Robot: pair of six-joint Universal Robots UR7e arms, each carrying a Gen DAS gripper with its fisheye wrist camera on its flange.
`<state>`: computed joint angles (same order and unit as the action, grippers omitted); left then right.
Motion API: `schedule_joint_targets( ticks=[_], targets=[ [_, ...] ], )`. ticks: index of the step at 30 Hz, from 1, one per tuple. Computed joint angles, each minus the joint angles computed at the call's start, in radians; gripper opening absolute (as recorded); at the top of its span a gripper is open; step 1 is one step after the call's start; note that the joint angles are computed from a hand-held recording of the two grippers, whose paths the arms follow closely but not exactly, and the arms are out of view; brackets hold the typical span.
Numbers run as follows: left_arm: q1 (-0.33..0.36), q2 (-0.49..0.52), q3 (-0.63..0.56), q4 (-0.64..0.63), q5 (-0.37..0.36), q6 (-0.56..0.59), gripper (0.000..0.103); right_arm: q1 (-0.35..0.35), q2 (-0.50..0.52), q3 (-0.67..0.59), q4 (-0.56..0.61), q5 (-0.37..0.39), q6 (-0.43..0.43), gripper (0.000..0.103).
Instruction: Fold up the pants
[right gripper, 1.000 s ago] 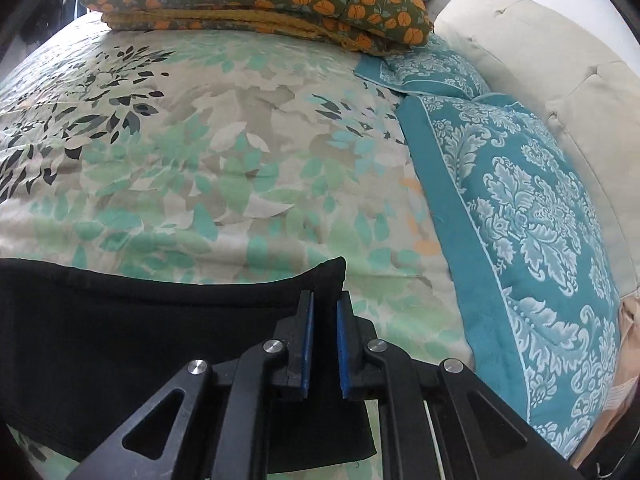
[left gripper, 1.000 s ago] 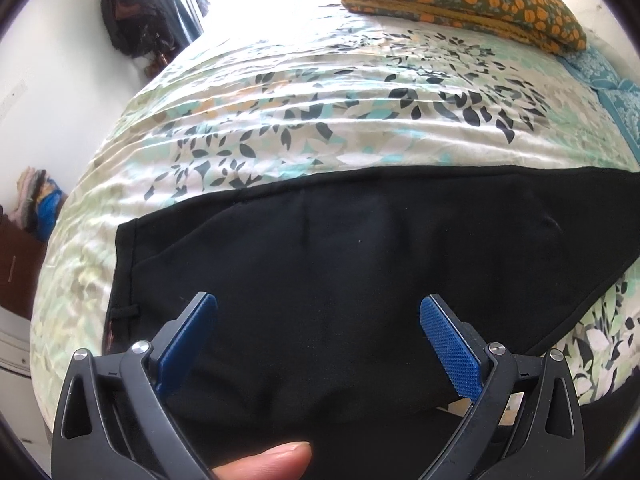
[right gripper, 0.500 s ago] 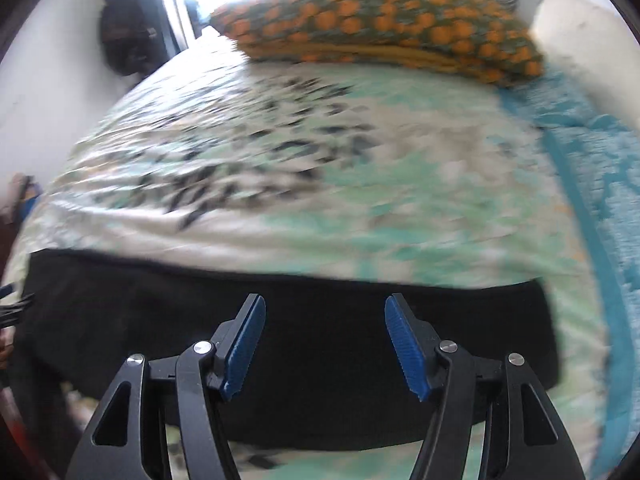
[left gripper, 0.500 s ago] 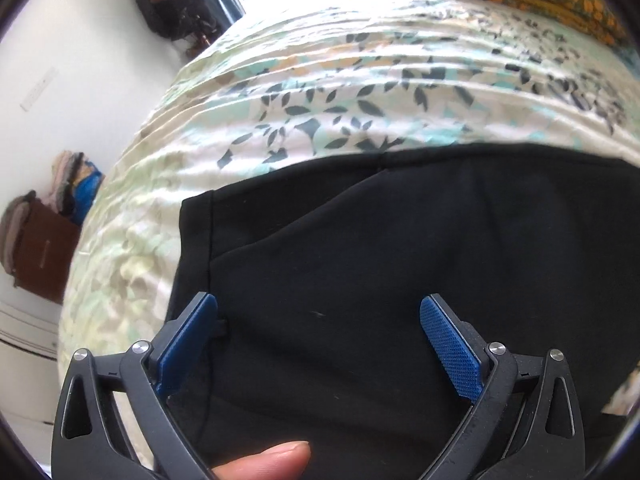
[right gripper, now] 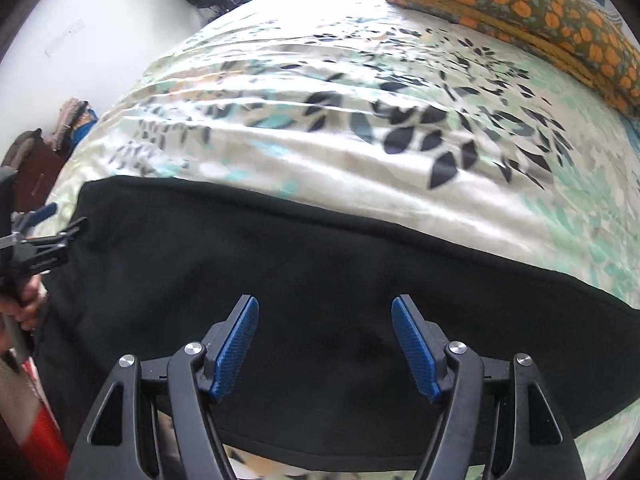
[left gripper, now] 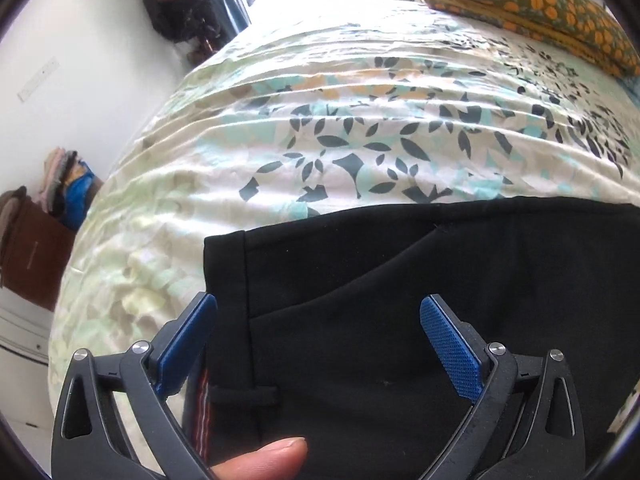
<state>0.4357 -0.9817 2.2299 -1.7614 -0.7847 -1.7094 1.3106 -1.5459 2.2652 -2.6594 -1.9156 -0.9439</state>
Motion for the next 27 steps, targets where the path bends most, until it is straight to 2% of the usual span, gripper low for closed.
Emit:
schedule_joint_targets(
  ticks=[2, 3, 5, 7, 8, 10, 13, 15, 16, 17, 18, 19, 21, 22, 23, 24, 27],
  targets=[
    [0.052, 0.039, -0.014, 0.001, -0.008, 0.019, 0.103, 0.046, 0.041, -0.015, 0.054, 0.015, 0.075, 0.071],
    [0.054, 0.031, 0.008, -0.038, 0.004, 0.015, 0.103, 0.061, 0.069, -0.008, 0.043, 0.009, 0.098, 0.073],
    [0.051, 0.005, 0.011, -0.03, -0.013, -0.014, 0.103, 0.09, 0.161, 0.005, -0.008, -0.067, 0.132, 0.075],
    [0.008, -0.011, -0.011, 0.078, -0.031, -0.076, 0.102, 0.104, 0.239, 0.029, -0.119, -0.151, 0.132, 0.075],
    [-0.033, -0.023, -0.008, 0.107, -0.031, -0.082, 0.102, 0.107, 0.242, 0.055, -0.194, -0.144, 0.111, 0.075],
    [-0.115, -0.04, 0.005, 0.132, -0.048, -0.063, 0.102, 0.12, 0.206, 0.087, -0.224, -0.119, 0.114, 0.075],
    [-0.218, -0.046, 0.059, 0.027, -0.125, -0.004, 0.102, 0.133, 0.08, 0.144, -0.123, -0.032, 0.12, 0.079],
    [-0.238, 0.007, 0.068, -0.004, -0.189, 0.006, 0.102, 0.135, 0.026, 0.182, -0.066, 0.002, 0.112, 0.08],
    [-0.233, 0.044, 0.063, 0.003, -0.213, 0.005, 0.103, 0.136, 0.03, 0.203, -0.074, -0.008, 0.1, 0.08],
    [-0.232, 0.062, 0.072, -0.008, -0.217, -0.008, 0.103, 0.142, 0.068, 0.222, -0.124, -0.051, 0.086, 0.08],
    [-0.236, 0.06, 0.089, -0.025, -0.211, -0.034, 0.103, 0.142, 0.126, 0.243, -0.212, -0.117, 0.065, 0.081],
    [-0.235, 0.047, 0.095, -0.024, -0.215, -0.061, 0.103, 0.125, 0.177, 0.26, -0.311, -0.146, 0.029, 0.085],
    [-0.237, -0.001, 0.092, 0.014, -0.245, -0.122, 0.102, 0.113, 0.199, 0.282, -0.432, -0.134, -0.019, 0.087],
    [-0.257, -0.027, 0.094, 0.036, -0.257, -0.149, 0.102, 0.126, 0.198, 0.284, -0.457, -0.158, -0.012, 0.087],
    [-0.285, -0.048, 0.097, 0.055, -0.266, -0.163, 0.102, 0.135, 0.173, 0.285, -0.448, -0.167, 0.012, 0.087],
    [-0.317, -0.063, 0.096, 0.079, -0.282, -0.166, 0.102, 0.133, 0.111, 0.288, -0.397, -0.141, 0.033, 0.087],
    [-0.429, -0.082, 0.104, 0.087, -0.354, -0.17, 0.102, 0.106, -0.142, 0.313, -0.184, -0.061, 0.022, 0.087]
  ],
)
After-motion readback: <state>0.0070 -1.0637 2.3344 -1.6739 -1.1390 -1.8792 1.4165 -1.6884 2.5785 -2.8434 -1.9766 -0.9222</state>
